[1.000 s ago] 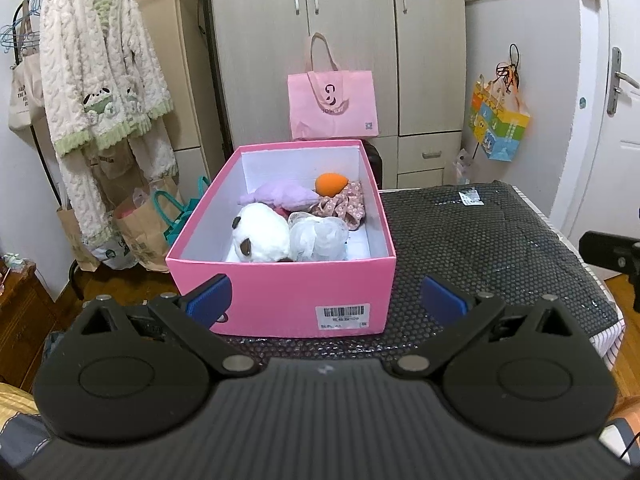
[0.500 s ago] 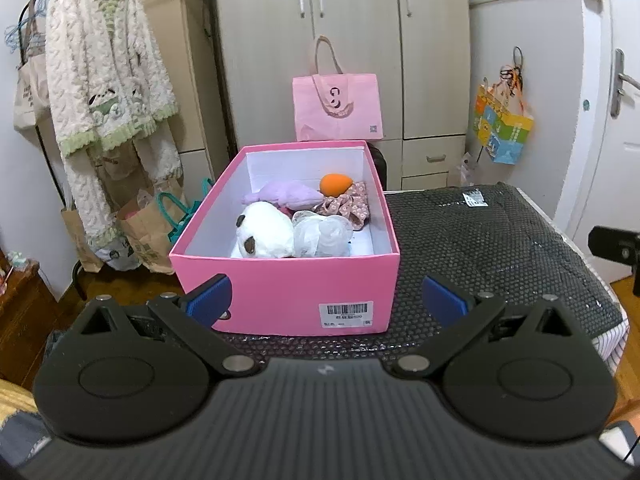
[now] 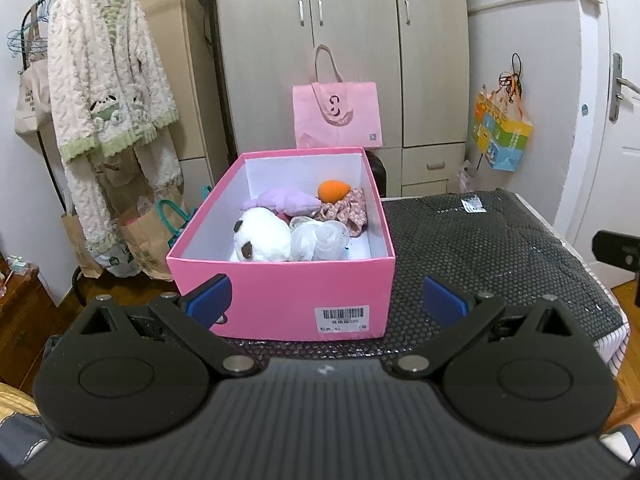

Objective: Organize soft objects

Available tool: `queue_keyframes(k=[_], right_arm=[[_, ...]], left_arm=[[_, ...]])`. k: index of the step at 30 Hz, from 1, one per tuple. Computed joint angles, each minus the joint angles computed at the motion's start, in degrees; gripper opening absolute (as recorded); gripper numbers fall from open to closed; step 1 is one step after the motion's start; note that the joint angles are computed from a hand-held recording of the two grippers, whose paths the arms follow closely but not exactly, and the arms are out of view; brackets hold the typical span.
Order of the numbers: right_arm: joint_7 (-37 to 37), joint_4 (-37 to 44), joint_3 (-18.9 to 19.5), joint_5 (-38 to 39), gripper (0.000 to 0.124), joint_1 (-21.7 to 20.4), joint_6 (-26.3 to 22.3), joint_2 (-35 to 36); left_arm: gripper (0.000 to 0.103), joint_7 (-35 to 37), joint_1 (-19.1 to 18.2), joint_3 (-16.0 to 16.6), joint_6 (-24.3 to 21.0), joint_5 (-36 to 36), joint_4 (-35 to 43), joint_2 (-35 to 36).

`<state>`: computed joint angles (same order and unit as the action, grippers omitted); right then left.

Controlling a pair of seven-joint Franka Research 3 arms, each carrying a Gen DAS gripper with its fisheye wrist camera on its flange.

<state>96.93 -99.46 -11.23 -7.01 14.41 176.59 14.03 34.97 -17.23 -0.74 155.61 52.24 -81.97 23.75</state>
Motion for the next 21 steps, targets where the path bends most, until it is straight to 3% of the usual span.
queue_keyframes(k=[7,14,21], right_arm=[[3.0,-0.5,-3.0,-1.9,0.101,2.2,2.1,0.3],[0.6,-1.2,-1.6,0.2,0.101,1.3,3.2,0.2],[-1.0,-1.3,-1.7,3.1,0.101,1.5,3.8,0.4]], left_arm=[[0.103,-6.7,-1.5,2.1,1.2,6.2,-0.7,-0.2],[0.103,-13.6,-1.9,2.9,2.2,13.5,-1.3,-0.4],[0.103,-27.9,-2.5,4.3,4.1,28.2,-1.9,-1.0]])
